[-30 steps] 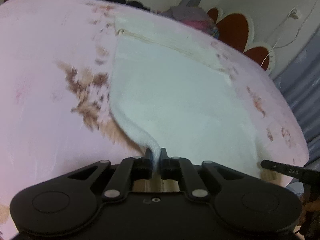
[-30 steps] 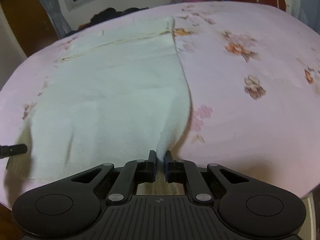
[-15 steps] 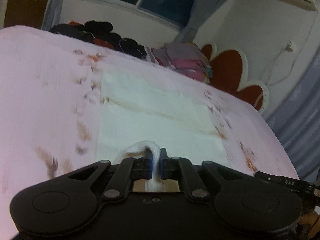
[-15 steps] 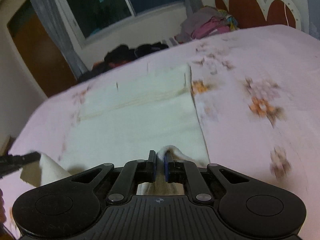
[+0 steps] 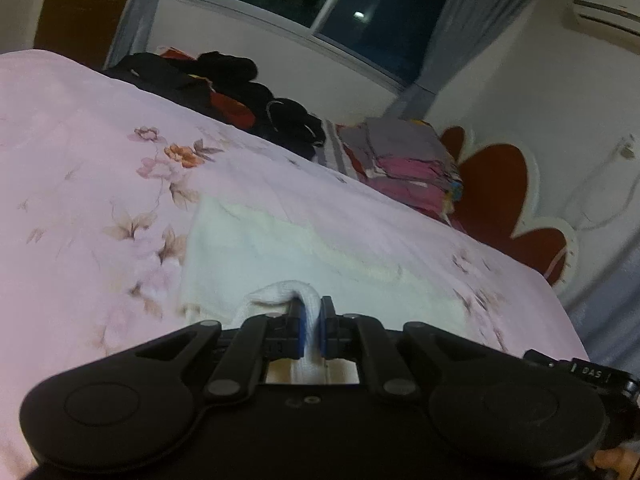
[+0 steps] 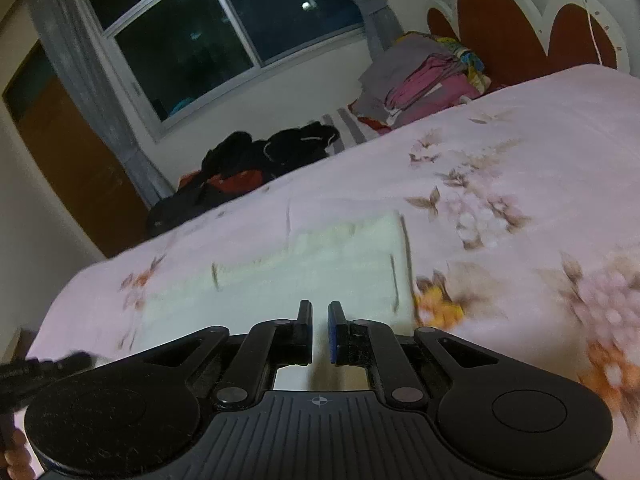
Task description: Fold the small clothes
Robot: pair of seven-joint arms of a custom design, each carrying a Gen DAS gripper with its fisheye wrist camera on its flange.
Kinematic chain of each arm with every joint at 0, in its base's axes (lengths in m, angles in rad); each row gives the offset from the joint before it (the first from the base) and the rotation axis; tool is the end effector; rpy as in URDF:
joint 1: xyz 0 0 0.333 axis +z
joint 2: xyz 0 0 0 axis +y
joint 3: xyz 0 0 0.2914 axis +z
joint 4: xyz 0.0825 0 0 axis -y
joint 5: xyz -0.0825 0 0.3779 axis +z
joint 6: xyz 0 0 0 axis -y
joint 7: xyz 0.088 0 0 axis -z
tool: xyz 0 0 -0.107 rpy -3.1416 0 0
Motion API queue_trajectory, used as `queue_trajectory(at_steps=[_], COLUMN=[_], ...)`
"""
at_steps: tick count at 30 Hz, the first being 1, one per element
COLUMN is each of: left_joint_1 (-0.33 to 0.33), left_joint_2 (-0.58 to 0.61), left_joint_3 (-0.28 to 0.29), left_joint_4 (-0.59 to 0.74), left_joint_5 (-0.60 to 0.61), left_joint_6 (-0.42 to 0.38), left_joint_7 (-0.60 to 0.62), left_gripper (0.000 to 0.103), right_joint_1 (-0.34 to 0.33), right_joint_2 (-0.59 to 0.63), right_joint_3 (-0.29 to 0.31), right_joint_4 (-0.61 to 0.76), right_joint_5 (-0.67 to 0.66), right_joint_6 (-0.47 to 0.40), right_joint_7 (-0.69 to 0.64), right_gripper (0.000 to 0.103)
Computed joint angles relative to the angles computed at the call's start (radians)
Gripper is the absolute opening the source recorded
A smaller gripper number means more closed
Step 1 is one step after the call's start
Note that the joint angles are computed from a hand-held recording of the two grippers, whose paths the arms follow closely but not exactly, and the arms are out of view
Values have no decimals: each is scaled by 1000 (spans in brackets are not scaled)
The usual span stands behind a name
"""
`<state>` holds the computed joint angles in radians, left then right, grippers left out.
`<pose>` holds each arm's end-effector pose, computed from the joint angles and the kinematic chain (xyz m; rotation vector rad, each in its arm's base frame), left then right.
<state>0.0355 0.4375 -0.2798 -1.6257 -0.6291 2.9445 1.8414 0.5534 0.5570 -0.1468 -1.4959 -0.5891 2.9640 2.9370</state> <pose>0.6957 -0.1011 0.4501 -1.9430 1.7038 -1.2947 0.6451 0.3444 0.4288 -1.2510 1.8204 -0.3932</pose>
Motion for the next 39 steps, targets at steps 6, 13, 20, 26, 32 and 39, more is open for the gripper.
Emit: queue_trajectory(at_steps=[6, 13, 20, 26, 32, 39], left_joint_1=[-103, -109, -67, -66, -64, -71], left_joint_2=[161, 339, 288, 248, 197, 141], left_joint_3=[142, 191, 133, 154, 170, 191], left_joint_4=[229, 486, 423, 376, 277, 176], left_joint_5=[187, 352, 380, 399, 437, 473], left_joint_6=[-85, -329, -231, -210, -206, -158], left_joint_7=[-243, -495, -407, -378, -337, -297], left_gripper=[7, 12, 32, 36, 36, 36], right_joint_1=[-107, -151, -48, -57, -50, -37], right_joint_2=[161, 91, -69, -140, -95, 50], right_joint_3=[112, 193, 70, 98, 121, 86], right_joint_4=[237, 79, -164, -259, -200, 8], right_joint_5=[115, 230, 140, 60, -13, -6], right_joint_6=[-119, -100, -63, -155, -169, -140], right_joint_7=[-273, -533, -423, -424, -465, -422], right_gripper=[8, 64, 71, 57, 57, 57])
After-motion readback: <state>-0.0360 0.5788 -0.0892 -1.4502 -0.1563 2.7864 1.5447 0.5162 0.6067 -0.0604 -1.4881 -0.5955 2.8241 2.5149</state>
